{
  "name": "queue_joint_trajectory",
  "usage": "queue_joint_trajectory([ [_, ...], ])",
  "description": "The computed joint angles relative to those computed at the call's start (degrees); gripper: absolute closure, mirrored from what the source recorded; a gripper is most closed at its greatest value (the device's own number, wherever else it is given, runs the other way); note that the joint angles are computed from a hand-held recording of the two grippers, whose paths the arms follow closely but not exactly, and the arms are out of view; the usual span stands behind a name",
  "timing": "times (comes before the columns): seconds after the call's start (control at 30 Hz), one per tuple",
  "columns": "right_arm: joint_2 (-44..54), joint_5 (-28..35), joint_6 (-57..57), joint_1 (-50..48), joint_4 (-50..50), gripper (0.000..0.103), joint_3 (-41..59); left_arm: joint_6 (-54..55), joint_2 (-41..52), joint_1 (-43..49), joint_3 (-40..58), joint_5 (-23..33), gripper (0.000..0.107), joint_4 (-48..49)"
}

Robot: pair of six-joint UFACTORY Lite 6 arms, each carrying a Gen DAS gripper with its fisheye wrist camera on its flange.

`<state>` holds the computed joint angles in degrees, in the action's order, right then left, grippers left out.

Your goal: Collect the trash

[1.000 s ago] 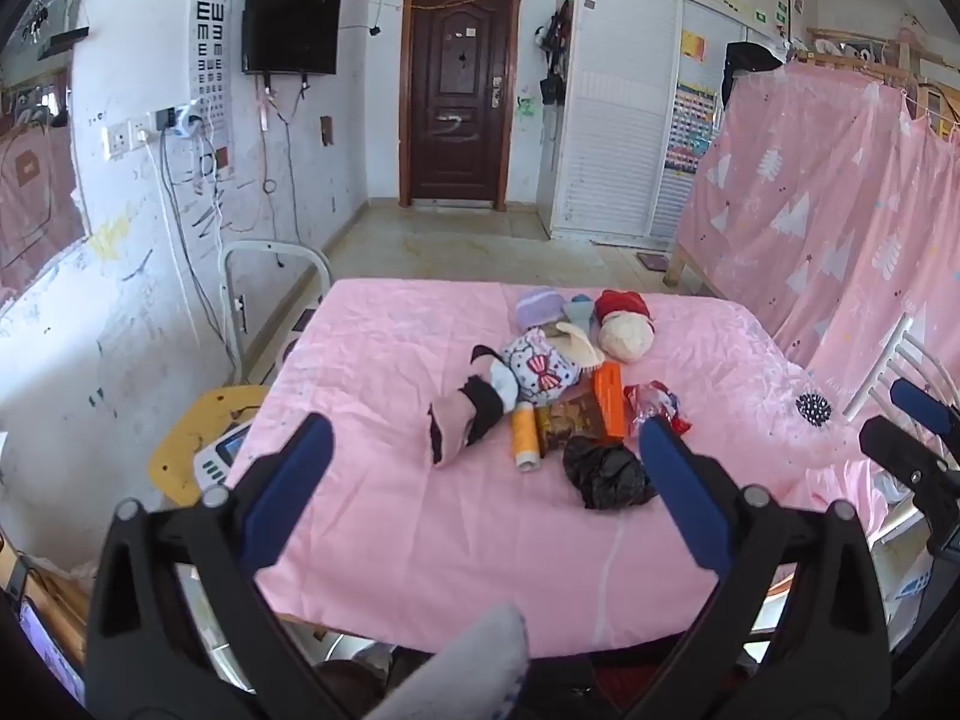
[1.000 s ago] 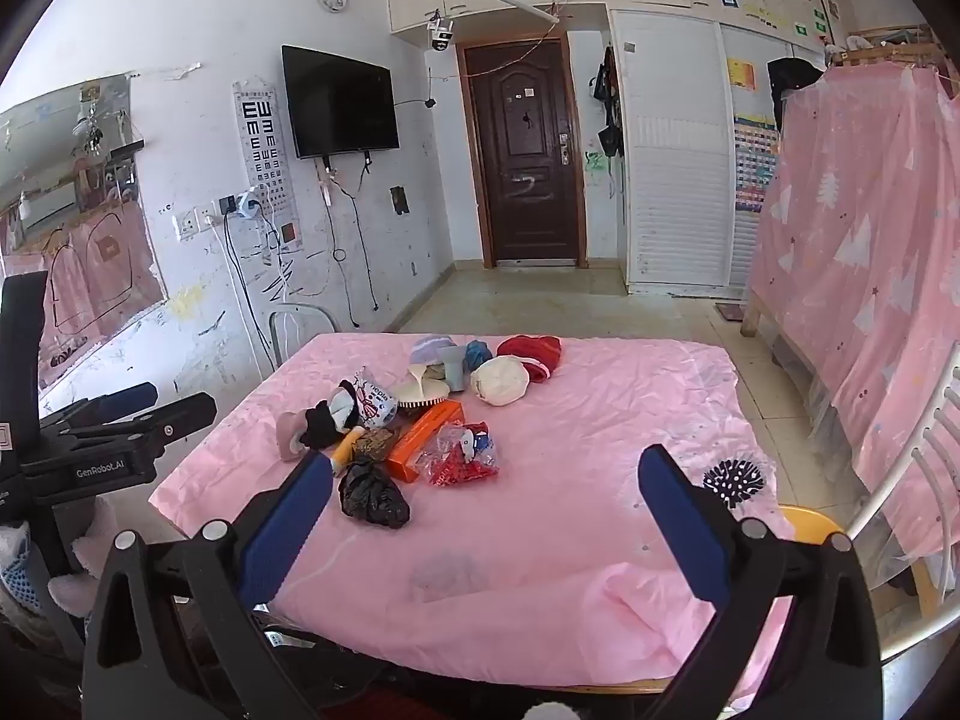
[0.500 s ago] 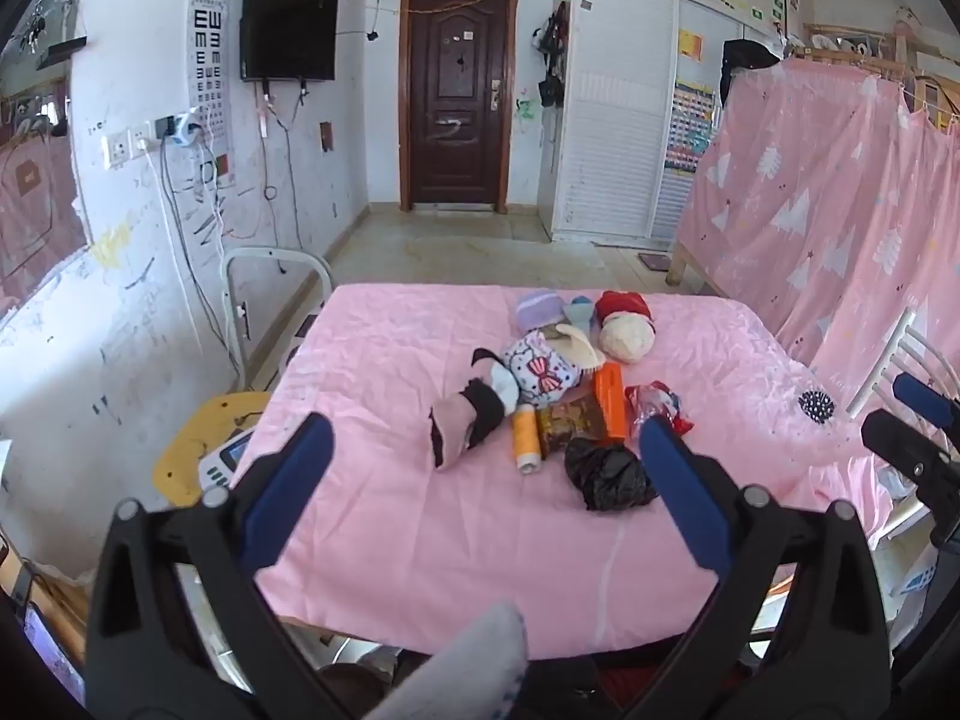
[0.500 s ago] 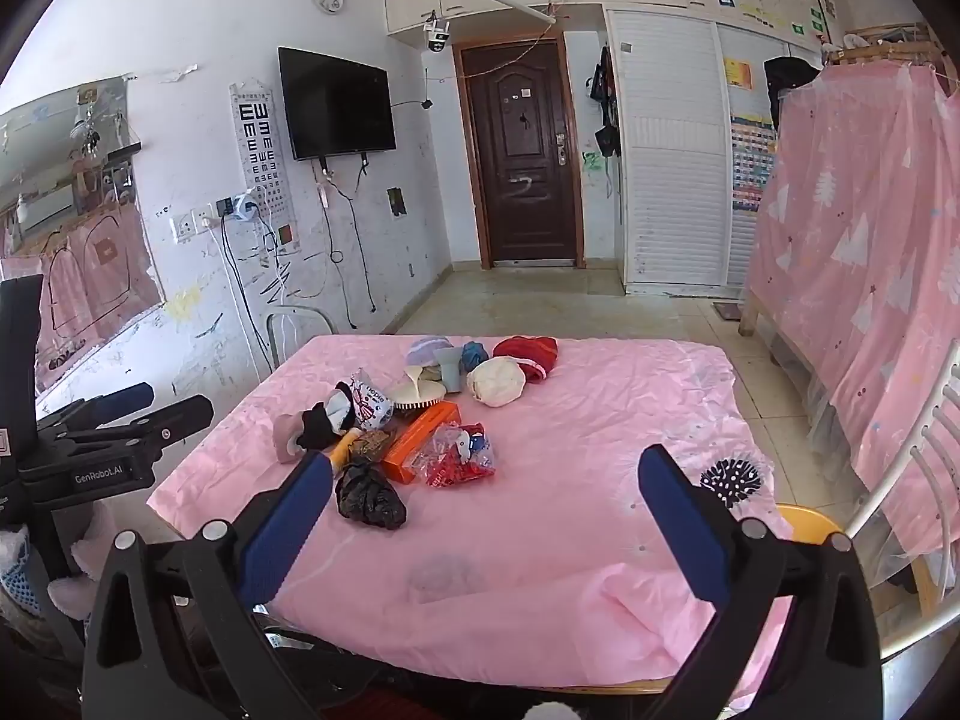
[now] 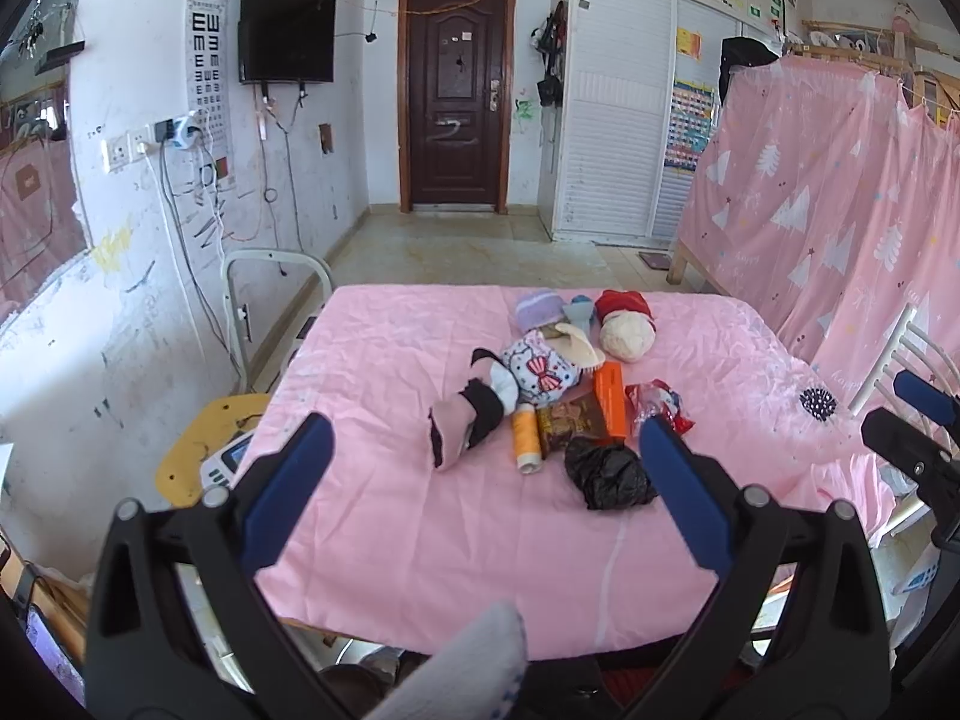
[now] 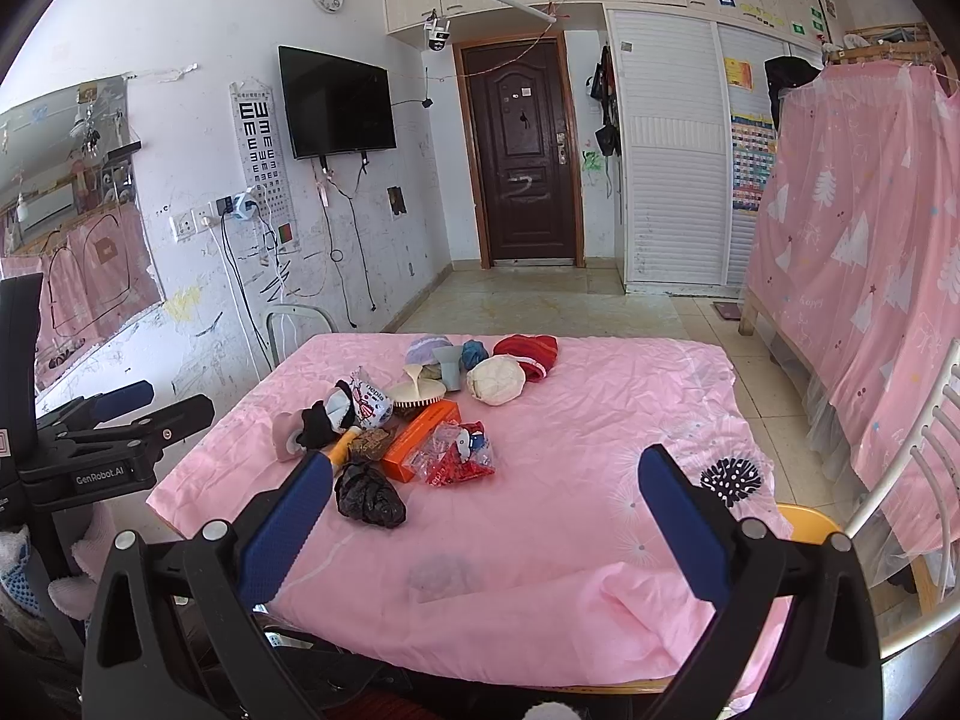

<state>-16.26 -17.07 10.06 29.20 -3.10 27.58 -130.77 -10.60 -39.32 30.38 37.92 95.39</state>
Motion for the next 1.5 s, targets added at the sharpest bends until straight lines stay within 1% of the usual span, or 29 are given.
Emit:
queue_joint_trajectory([
  [0.5,0.21,-0.04,-0.94,0.4,1.15,0.011,0.08,0.36,0.03,-0.48,0.07,0.42,0.009,-0.51],
  [0.7,-0.09,0.31,-3.31,1.43,4.12,0.011,0.1,0.4,0.21,-0.62,0.18,0.59,0.009,-0.63],
  [0.8,0.42,-0.06,-0.38,0.22,0.4,0.011,0.22,0.39,0.23,-0.6,0.19,0.56,0.009,-0.6],
  [0.9,0.54,0.16,0.36,-0.05,-0.45,0.011,0.51,0.45,0.26,-0.62,0.21,0.6,0.009,-0.66],
  [1.0,0.53,-0.52,-1.02,0.55,1.2,0.011,-0.18,0.45,0.27,-0.64,0.2,0.66,0.009,-0.64],
  [1.5,0.82,-0.39,-0.62,0.4,0.72,0.011,0.11,0.43,0.48,-0.77,0.32,0.76,0.009,-0.67],
])
